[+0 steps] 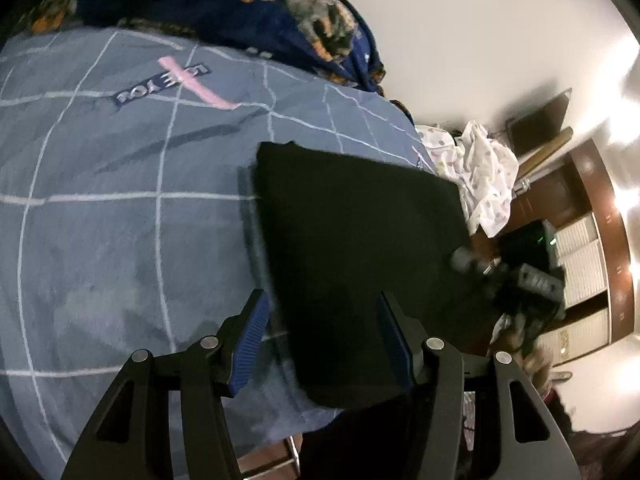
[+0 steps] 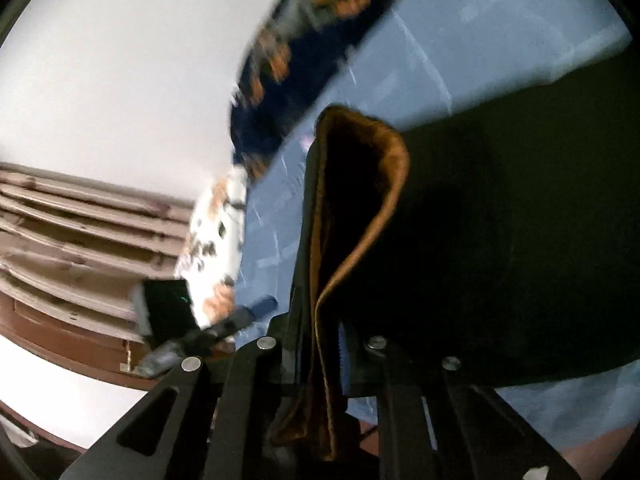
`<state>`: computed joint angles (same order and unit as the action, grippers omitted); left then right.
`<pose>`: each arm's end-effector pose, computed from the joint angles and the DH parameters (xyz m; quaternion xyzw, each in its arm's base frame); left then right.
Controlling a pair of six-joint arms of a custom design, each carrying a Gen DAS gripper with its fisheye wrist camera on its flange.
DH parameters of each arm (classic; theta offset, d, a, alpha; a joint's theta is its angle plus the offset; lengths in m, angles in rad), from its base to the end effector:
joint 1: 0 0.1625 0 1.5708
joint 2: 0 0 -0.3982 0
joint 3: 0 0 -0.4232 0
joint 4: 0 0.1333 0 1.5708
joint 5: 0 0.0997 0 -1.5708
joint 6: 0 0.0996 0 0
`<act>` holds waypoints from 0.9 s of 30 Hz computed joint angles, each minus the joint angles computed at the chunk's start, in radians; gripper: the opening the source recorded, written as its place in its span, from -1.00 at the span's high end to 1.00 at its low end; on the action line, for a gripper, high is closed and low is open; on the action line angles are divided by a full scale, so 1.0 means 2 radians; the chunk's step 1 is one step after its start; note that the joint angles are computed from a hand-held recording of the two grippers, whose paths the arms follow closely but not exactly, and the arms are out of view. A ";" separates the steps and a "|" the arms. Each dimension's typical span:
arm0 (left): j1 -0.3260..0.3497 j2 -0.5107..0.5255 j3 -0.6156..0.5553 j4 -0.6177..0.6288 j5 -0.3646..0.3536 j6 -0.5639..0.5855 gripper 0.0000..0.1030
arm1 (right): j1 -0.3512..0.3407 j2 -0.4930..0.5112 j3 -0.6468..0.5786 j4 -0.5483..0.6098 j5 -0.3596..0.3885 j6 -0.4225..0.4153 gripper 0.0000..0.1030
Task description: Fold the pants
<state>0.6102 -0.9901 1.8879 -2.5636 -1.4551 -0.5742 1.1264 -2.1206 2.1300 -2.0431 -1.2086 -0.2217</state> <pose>-0.4013 -0.4573 0.0755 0.1888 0.9792 -0.0742 0.0087 0.0035 -0.3848 0.4592 0.0653 0.9561 -0.2706 0.0919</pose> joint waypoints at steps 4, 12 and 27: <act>-0.007 0.030 -0.030 0.009 -0.005 0.013 -0.26 | -0.054 -0.011 -0.050 0.028 -0.004 -0.033 0.76; -0.018 0.097 -0.089 0.049 -0.022 0.041 -0.26 | -0.201 -0.019 -0.091 0.074 0.028 -0.083 0.76; -0.011 0.154 -0.137 0.050 -0.057 0.049 -0.26 | -0.301 -0.024 -0.102 0.113 0.108 -0.138 0.77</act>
